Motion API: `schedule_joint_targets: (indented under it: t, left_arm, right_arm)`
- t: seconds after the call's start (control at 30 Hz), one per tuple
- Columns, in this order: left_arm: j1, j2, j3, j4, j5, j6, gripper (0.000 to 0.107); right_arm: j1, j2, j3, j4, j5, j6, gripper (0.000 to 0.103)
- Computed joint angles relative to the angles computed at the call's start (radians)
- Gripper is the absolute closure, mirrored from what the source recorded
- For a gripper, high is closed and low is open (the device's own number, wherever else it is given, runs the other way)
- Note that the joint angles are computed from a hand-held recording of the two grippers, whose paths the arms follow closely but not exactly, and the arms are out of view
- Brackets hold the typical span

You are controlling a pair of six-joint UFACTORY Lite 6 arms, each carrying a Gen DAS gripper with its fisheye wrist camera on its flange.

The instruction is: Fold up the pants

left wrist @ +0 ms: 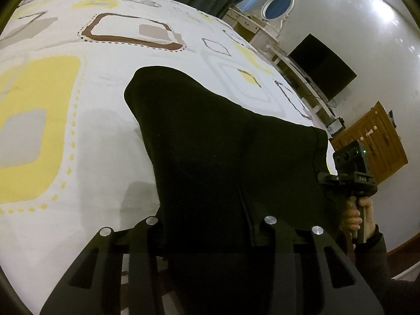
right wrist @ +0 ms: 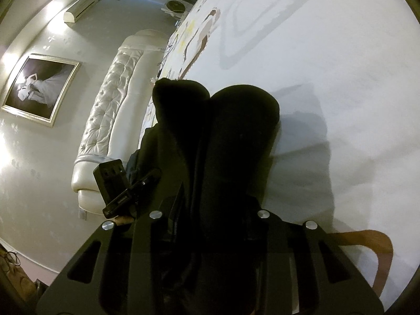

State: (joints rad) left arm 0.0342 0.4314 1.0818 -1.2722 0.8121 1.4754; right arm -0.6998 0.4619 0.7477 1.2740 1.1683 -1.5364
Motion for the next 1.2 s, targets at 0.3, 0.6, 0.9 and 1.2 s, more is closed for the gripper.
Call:
schedule_joint_targets:
  t: [0.3, 0.6, 0.9, 1.2]
  left_arm:
    - [0.04, -0.004, -0.001, 0.01, 0.006, 0.01, 0.069]
    - [0.105, 0.027, 0.052, 0.052, 0.036, -0.017, 0.069]
    - [0.176, 0.113, 0.185, 0.112, 0.079, -0.076, 0.069]
    - [0.227, 0.232, 0.374, 0.175, 0.114, -0.158, 0.069]
  right_arm:
    - [0.048, -0.003, -0.006, 0.037, -0.003, 0.003, 0.072]
    - [0.145, 0.035, 0.02, 0.117, -0.011, 0.002, 0.072]
    - [0.284, 0.11, 0.118, 0.22, -0.02, 0.044, 0.072]
    - [0.418, 0.241, 0.332, 0.282, -0.036, 0.148, 0.072]
